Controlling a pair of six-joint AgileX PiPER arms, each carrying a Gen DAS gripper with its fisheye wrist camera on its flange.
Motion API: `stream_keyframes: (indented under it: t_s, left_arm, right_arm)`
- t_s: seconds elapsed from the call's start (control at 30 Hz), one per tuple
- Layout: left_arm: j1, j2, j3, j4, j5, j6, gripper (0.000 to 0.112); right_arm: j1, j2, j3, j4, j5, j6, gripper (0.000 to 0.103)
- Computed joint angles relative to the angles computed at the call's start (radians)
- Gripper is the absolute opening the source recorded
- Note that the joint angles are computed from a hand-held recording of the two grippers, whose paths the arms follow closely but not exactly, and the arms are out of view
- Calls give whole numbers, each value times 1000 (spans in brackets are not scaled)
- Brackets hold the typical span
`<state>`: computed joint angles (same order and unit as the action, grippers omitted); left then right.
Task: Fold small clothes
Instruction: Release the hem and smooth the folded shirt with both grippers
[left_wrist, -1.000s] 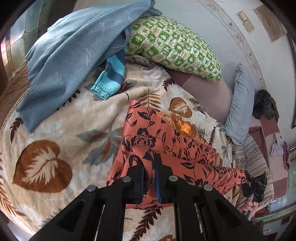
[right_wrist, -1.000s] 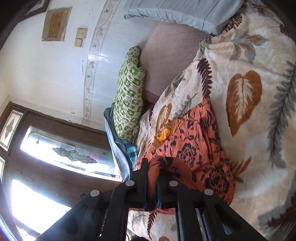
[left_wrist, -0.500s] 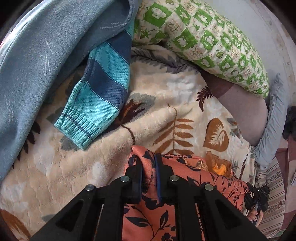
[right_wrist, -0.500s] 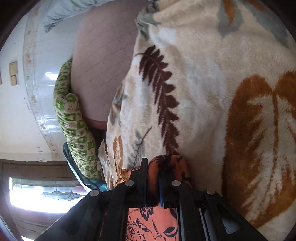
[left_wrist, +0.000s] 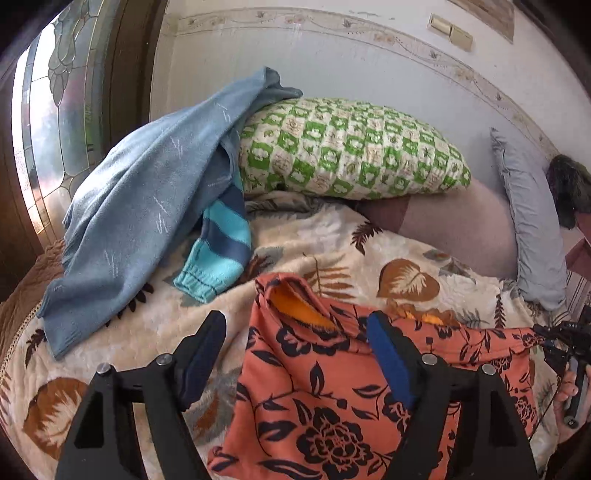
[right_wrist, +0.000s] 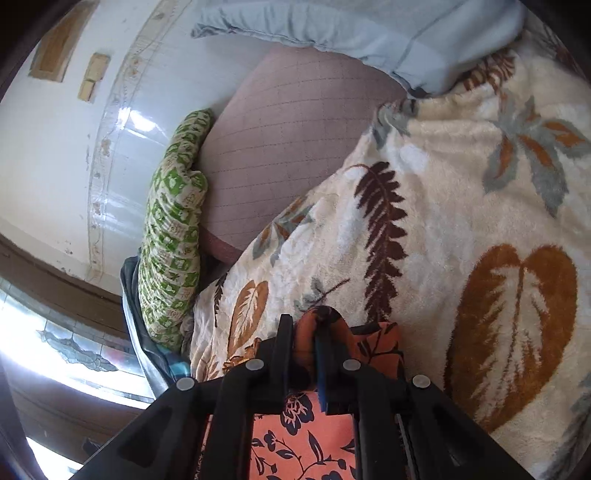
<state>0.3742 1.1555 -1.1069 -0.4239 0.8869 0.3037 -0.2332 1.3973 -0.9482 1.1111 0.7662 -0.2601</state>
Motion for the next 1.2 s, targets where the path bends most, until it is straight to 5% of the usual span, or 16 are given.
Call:
stream_keyframes:
  t_s: [0.1, 0.17, 0.2, 0.23, 0.37, 0.47, 0.6, 0.67, 0.8, 0.97, 1.1, 1.2]
  left_arm:
    - [-92, 42, 33, 121, -2, -95, 79]
    - [-112, 48, 77, 172, -53, -124, 79]
    - [-120, 59, 85, 209, -66, -153, 79]
    - [-111, 77, 85, 219, -68, -168, 79]
    - [-59, 143, 72, 210, -56, -186, 79]
    - [-44, 177, 55, 285, -47, -250, 79]
    - [61, 189, 23, 150, 16, -153, 79]
    - [93, 195, 9, 125, 40, -128, 79]
    - [148, 229, -16, 84, 101, -76, 79]
    - [144, 236, -19, 87, 110, -55, 79]
    - [161, 247, -29, 63, 132, -16, 79]
    - [191, 249, -31, 20, 142, 16, 79]
  right_arm:
    - [-89, -18, 100, 156, 19, -60, 19]
    - [-122, -67, 120, 157, 20, -13, 40]
    - [-106, -120, 118, 98, -28, 71, 62]
    - [-53, -168, 102, -1, -102, 151, 65]
    - [304, -144, -43, -401, -190, 324, 65]
    - [604, -46, -136, -677, -161, 576, 65]
    - [872, 192, -313, -944, -122, 840, 63]
    - [920, 310, -437, -982, -81, 875, 63]
    - [984, 581, -837, -1174, 157, 954, 63]
    - [915, 811, -1288, -1240, 339, 1010, 62]
    - [873, 769, -1298, -1255, 286, 1109, 62]
    - [862, 632, -1115, -1295, 251, 1113, 62]
